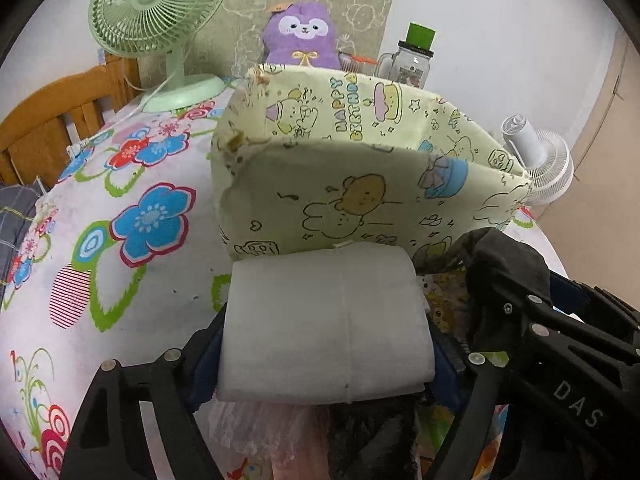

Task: Organize soft objects
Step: 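Lift the towel with the left tool while the right tool lifts the grey cloth over the box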

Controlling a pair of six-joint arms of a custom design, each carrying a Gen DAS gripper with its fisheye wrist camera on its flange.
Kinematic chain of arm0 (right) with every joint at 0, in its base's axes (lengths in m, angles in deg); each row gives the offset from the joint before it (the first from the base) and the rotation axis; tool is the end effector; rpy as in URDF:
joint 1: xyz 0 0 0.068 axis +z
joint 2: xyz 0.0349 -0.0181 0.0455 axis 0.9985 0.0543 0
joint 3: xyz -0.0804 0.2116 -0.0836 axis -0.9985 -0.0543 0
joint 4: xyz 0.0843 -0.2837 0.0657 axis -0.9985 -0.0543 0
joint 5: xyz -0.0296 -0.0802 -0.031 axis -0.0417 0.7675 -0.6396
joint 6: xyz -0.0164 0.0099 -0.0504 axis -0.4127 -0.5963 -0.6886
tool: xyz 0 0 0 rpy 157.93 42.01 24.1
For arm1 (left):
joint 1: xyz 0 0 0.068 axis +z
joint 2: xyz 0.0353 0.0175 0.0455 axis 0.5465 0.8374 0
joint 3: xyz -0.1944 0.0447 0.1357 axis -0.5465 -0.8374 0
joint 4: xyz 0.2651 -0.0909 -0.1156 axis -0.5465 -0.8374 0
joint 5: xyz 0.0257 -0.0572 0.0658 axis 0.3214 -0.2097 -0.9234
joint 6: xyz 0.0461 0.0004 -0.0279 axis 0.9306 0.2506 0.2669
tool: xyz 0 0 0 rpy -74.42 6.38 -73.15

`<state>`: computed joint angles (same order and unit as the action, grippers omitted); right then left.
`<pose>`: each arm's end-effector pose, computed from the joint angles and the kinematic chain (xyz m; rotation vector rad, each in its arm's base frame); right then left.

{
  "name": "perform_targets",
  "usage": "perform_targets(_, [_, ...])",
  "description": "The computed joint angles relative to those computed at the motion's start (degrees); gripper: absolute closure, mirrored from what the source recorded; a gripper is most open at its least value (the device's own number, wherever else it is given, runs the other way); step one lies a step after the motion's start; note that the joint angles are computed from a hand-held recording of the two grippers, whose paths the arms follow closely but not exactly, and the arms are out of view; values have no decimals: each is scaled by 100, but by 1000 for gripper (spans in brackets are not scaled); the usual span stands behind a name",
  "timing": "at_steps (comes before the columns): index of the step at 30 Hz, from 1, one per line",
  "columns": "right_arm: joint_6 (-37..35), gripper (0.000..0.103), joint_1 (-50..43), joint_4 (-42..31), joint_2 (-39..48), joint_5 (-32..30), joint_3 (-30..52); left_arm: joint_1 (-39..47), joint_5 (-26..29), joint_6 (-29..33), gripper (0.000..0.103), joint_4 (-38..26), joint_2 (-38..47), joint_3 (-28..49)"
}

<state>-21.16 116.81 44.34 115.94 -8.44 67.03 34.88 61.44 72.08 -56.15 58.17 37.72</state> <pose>0.3002 0.1600 0.0821 0.1161 2.4593 0.0499 0.3144 0.0001 0.0533 0.1874 2.4807 -0.2881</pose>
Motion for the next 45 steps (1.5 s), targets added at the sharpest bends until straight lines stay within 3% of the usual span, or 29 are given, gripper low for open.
perform_targets(27, [40, 47, 331, -132, -2334, 273, -1323, -318, -641, -167, 18, -602, -2865, -1372])
perform_targets(45, [-178, 47, 501, -807, -3614, 665, -1592, -691, -1154, -189, 18, -1308, -4413, -1670])
